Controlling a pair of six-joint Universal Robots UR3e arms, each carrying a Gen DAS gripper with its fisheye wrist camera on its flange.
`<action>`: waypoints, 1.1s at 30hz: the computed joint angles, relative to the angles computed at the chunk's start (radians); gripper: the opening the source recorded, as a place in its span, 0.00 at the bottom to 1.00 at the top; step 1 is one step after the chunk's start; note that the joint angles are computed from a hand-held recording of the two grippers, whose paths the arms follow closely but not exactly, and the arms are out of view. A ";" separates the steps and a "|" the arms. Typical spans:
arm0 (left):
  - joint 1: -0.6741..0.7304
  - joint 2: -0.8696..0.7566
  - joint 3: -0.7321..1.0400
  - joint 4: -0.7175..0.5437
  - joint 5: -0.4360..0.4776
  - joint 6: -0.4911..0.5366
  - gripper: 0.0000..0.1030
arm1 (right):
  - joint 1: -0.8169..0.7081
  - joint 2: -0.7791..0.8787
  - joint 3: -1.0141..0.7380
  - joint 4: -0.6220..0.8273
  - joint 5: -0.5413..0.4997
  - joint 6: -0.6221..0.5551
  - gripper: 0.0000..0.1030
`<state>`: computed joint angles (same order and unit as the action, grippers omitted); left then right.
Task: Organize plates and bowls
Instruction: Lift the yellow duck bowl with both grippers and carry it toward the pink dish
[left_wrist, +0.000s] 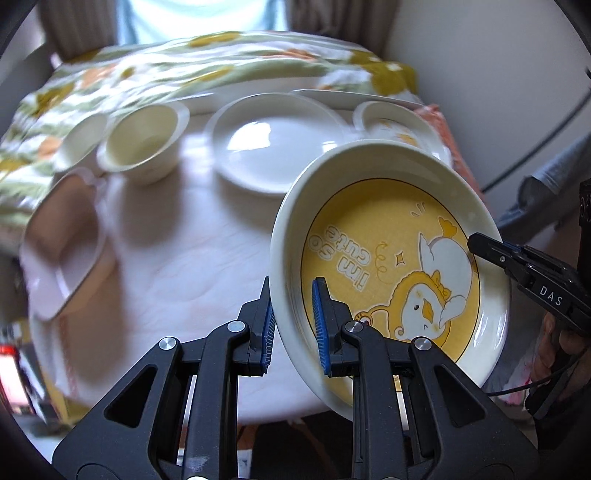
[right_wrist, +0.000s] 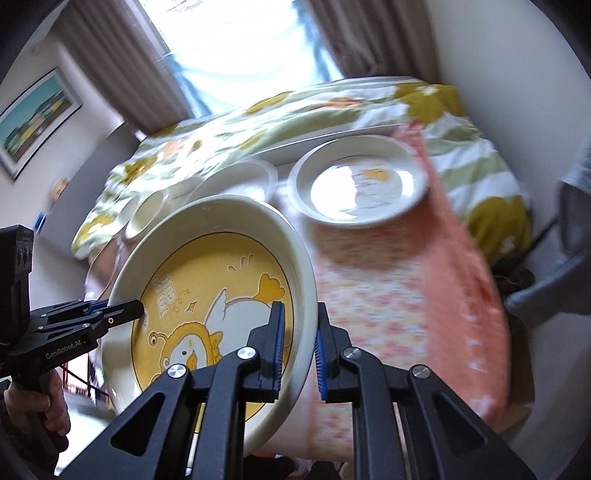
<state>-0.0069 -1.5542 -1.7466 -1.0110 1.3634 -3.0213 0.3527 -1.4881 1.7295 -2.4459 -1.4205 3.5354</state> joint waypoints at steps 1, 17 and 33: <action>0.030 0.024 -0.028 0.002 0.001 0.009 0.16 | 0.022 0.045 -0.044 0.004 0.005 0.001 0.13; 0.469 0.086 -0.373 0.156 -0.079 0.194 0.16 | 0.247 0.661 -0.738 0.186 0.032 -0.008 0.13; 0.520 0.008 -0.392 0.236 -0.119 0.251 0.16 | 0.283 0.794 -0.982 0.334 -0.027 0.039 0.13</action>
<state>0.5133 -1.5465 -2.1382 -0.7751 1.2441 -2.7703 0.6359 -0.6941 0.7471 -2.1121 -1.4473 3.5745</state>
